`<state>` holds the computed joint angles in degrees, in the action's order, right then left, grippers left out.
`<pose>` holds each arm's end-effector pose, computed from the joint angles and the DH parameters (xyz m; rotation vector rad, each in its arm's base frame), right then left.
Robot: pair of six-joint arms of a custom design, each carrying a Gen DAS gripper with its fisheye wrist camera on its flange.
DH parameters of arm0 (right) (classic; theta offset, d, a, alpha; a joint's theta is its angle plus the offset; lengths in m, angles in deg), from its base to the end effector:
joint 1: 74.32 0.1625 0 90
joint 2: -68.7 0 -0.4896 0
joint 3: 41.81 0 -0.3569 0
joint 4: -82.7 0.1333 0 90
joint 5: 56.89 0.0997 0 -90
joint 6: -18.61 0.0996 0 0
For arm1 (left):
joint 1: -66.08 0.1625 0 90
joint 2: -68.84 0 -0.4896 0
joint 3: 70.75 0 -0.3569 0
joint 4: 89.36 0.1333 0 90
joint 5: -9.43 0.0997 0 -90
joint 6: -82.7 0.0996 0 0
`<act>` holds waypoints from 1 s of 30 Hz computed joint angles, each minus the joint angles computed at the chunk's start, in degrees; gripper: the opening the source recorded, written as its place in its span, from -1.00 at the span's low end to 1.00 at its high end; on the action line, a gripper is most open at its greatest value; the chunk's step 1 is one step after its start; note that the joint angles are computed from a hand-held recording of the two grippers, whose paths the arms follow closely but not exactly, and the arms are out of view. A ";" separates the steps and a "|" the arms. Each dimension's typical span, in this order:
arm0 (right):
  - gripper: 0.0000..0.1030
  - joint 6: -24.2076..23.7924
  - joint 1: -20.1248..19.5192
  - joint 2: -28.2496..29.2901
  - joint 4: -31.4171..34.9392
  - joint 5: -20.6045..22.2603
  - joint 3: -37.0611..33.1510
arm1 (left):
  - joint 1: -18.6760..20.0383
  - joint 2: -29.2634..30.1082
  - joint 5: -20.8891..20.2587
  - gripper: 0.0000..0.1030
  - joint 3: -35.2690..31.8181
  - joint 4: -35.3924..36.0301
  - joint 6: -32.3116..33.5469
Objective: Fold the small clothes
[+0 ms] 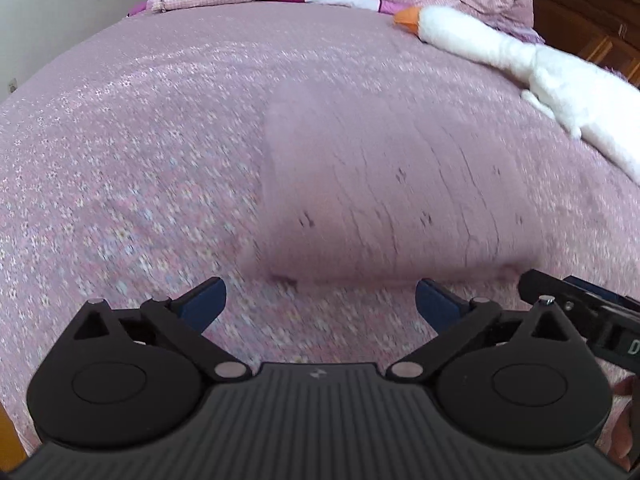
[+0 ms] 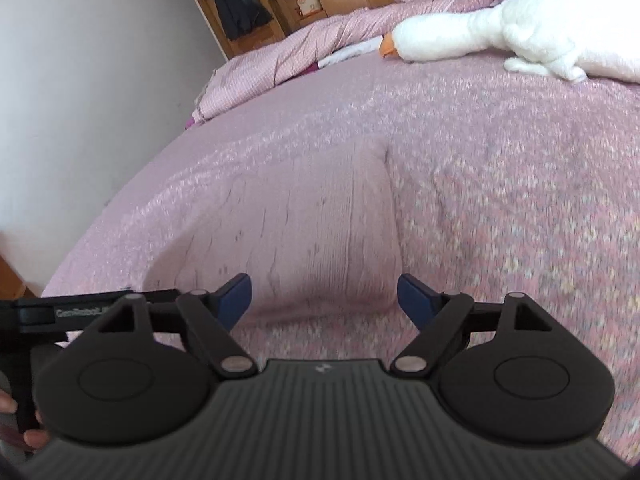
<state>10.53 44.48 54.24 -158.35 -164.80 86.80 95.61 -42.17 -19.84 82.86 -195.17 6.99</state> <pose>0.3138 -0.3578 -0.0568 0.7428 -2.6910 0.9939 -0.0257 -0.2676 0.2896 0.0123 2.1754 -0.9797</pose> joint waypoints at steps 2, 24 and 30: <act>0.59 0.18 0.83 0.64 -0.31 -2.00 0.09 | -0.78 0.88 -0.67 1.00 0.32 1.62 -2.05; 0.59 -3.20 4.64 3.59 -4.15 -7.74 0.40 | -9.21 -1.82 -4.72 1.00 -0.52 20.81 -20.96; 0.59 -3.34 4.63 3.67 -4.61 -7.55 0.59 | -9.39 -1.40 -4.70 1.00 -0.42 20.47 -20.60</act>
<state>7.20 49.12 57.91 -162.96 -172.36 87.39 86.22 -43.58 -24.54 82.44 -174.70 -13.61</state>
